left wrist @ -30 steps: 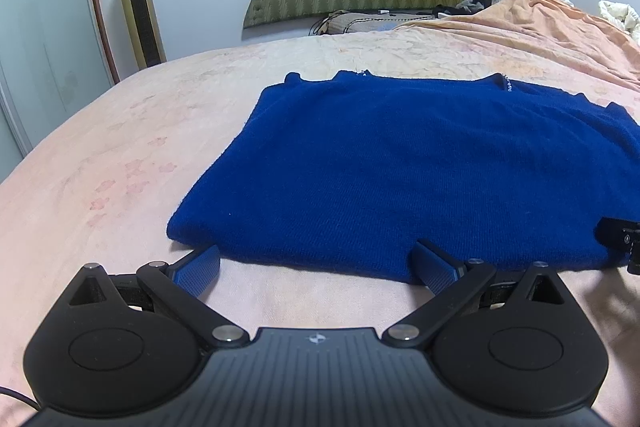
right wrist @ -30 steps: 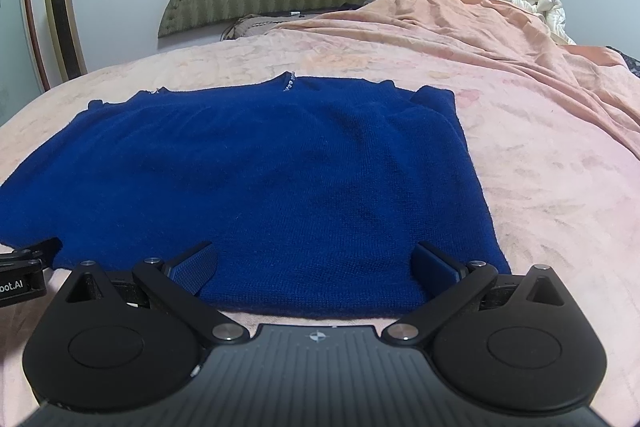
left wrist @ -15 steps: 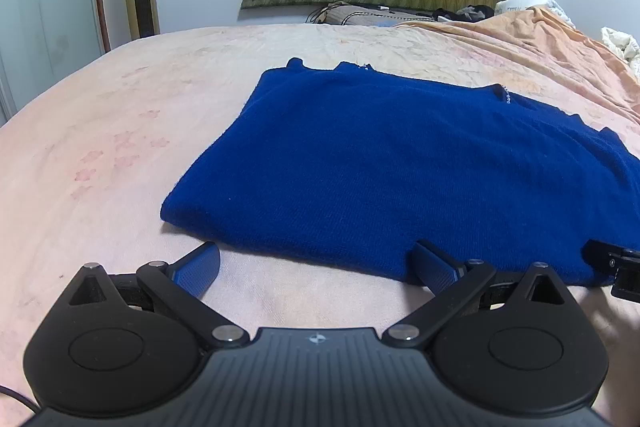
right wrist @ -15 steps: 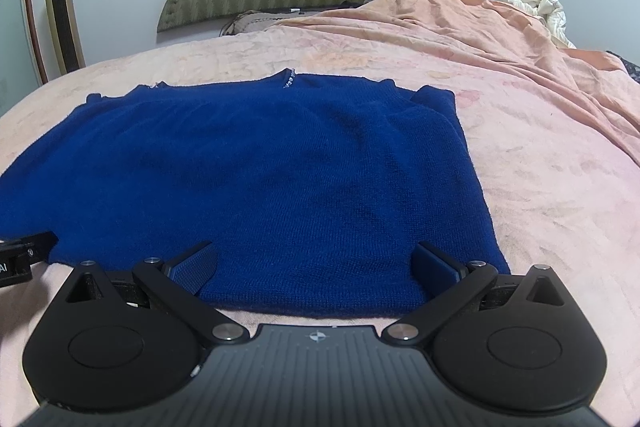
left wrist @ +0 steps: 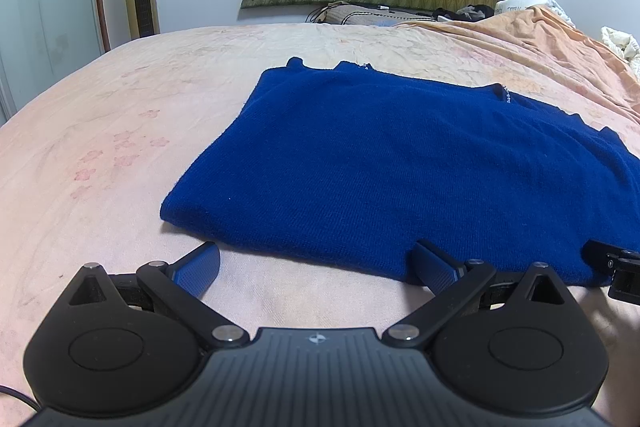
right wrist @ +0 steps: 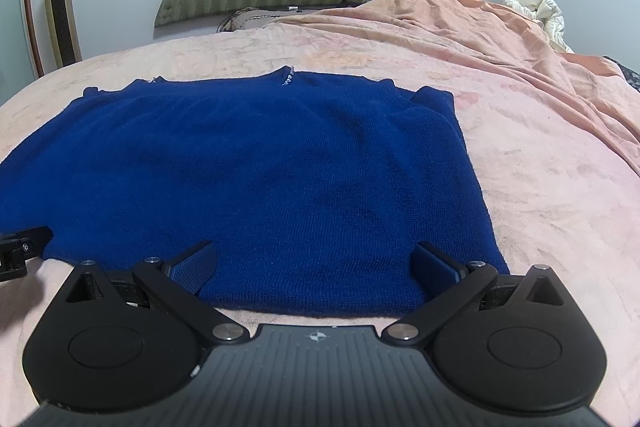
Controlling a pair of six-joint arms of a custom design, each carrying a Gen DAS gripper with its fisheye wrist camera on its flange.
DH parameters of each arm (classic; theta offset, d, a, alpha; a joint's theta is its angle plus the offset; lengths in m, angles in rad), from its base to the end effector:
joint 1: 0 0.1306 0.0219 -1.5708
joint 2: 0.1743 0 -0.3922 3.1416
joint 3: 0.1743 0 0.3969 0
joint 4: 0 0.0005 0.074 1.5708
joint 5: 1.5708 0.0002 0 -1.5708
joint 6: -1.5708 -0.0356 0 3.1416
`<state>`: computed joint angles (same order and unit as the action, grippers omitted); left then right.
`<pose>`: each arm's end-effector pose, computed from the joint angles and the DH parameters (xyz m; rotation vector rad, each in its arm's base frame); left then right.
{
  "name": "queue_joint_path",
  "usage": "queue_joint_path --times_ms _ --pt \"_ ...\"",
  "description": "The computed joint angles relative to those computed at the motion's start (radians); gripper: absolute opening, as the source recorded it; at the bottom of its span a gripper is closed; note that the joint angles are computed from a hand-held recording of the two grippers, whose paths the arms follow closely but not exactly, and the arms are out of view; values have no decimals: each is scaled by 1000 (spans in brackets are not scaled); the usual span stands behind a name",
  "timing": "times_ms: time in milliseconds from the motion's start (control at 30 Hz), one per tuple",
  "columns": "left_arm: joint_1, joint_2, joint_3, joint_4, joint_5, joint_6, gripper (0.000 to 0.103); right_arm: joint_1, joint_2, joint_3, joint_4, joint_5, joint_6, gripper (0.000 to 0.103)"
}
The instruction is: Fold small clothes
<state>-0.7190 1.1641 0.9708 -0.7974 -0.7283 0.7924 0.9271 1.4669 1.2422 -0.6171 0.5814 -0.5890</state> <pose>0.2982 -0.2302 0.3518 -0.3362 2.2247 0.1625 0.3193 0.3922 0.3559 -0.1243 2.2422 0.1005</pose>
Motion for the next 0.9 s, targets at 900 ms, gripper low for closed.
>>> queue_joint_path --times_ms 900 --pt "23 -9 111 -112 -100 -204 103 15 -20 20 -17 20 -23 103"
